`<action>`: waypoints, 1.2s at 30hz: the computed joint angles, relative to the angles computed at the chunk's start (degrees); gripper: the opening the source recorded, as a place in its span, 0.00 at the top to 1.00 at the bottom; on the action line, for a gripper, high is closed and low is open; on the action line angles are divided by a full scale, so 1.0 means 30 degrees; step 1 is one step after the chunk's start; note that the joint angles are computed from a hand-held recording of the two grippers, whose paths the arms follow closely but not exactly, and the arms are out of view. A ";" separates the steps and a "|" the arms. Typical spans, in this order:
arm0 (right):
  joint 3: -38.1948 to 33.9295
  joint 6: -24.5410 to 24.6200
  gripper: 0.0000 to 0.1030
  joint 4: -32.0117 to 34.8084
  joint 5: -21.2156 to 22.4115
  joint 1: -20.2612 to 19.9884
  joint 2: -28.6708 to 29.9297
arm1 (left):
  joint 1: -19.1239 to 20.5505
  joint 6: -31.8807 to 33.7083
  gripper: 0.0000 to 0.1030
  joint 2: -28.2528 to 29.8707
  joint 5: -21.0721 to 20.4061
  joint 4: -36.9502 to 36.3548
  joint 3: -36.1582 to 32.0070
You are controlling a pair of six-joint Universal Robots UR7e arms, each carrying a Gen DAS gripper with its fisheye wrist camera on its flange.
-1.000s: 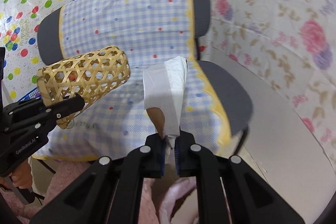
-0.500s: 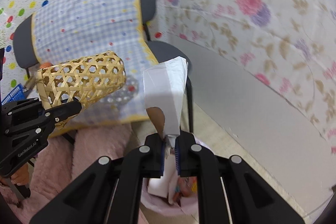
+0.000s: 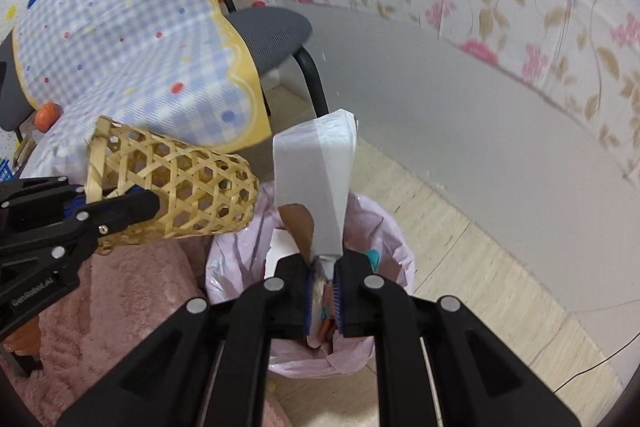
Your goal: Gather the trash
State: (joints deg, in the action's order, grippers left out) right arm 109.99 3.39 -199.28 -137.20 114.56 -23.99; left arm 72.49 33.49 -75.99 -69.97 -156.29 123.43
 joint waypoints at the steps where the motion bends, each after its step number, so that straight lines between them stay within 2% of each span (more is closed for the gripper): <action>1: 0.0003 0.0150 0.83 0.0256 0.0219 -0.0217 0.0016 | 0.0017 -0.0069 0.91 0.0111 0.0112 -0.0014 -0.0058; 2: 0.0005 0.0200 0.66 0.0367 0.0338 -0.0361 0.0054 | 0.0026 -0.0264 0.79 0.0348 0.0425 0.0149 -0.0226; 3: 0.0039 0.0131 0.53 0.0233 0.0350 -0.0463 0.0139 | 0.0062 -0.0380 0.56 0.0439 0.0613 0.0244 -0.0311; 5: 0.0109 0.0221 0.51 0.0336 0.0167 -0.0526 0.0145 | 0.0188 -0.0637 0.38 0.0549 0.1079 0.0463 -0.0436; 10: 0.0499 0.0203 0.51 0.0087 -0.0114 -0.0390 -0.0450 | 0.0320 -0.0649 0.37 0.0248 0.1402 0.0884 -0.0480; 14: 0.0596 0.0002 0.49 -0.0465 -0.0593 0.0294 -0.0913 | 0.0252 -0.0672 0.37 -0.0450 0.1439 0.0146 -0.0138; 17: 0.0683 -0.0013 0.40 -0.0690 -0.0257 0.0791 -0.1290 | 0.0094 -0.0594 0.36 -0.1132 0.1566 -0.0714 0.0179; 20: 0.0492 -0.0382 0.25 -0.0723 0.0214 0.1383 -0.1554 | -0.0222 -0.0691 0.28 -0.1996 0.2132 -0.1409 0.0538; 22: 0.0058 -0.0854 0.20 -0.0466 0.0003 0.1779 -0.1561 | -0.0390 -0.0800 0.25 -0.2500 0.2259 -0.1492 0.0598; 24: -0.0636 -0.1576 0.09 -0.0417 -0.0413 0.2378 -0.1318 | -0.0602 -0.0965 0.21 -0.3048 0.2664 -0.1672 0.0713; 25: -0.0909 -0.1868 0.07 -0.0488 -0.0547 0.2558 -0.1189 | -0.0659 -0.1036 0.17 -0.3321 0.2732 -0.1830 0.0743; 26: -0.1430 -0.2464 0.06 -0.0655 -0.0676 0.2857 -0.0960 | -0.0690 -0.1143 0.14 -0.3762 0.2730 -0.2008 0.0770; 31: -0.3499 -0.3787 0.06 0.0009 -0.0354 0.3394 -0.0290 | -0.0795 -0.2089 0.12 -0.4959 0.3858 -0.2277 0.0437; 36: -0.5401 -0.3930 0.06 0.1818 0.1448 0.3585 0.0247 | -0.0679 -0.2377 0.08 -0.5637 0.5655 -0.3098 0.0033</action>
State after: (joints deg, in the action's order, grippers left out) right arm 93.78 -8.40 -193.83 -132.86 125.31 -23.25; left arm 70.45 26.36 -92.90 -53.01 -165.58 123.53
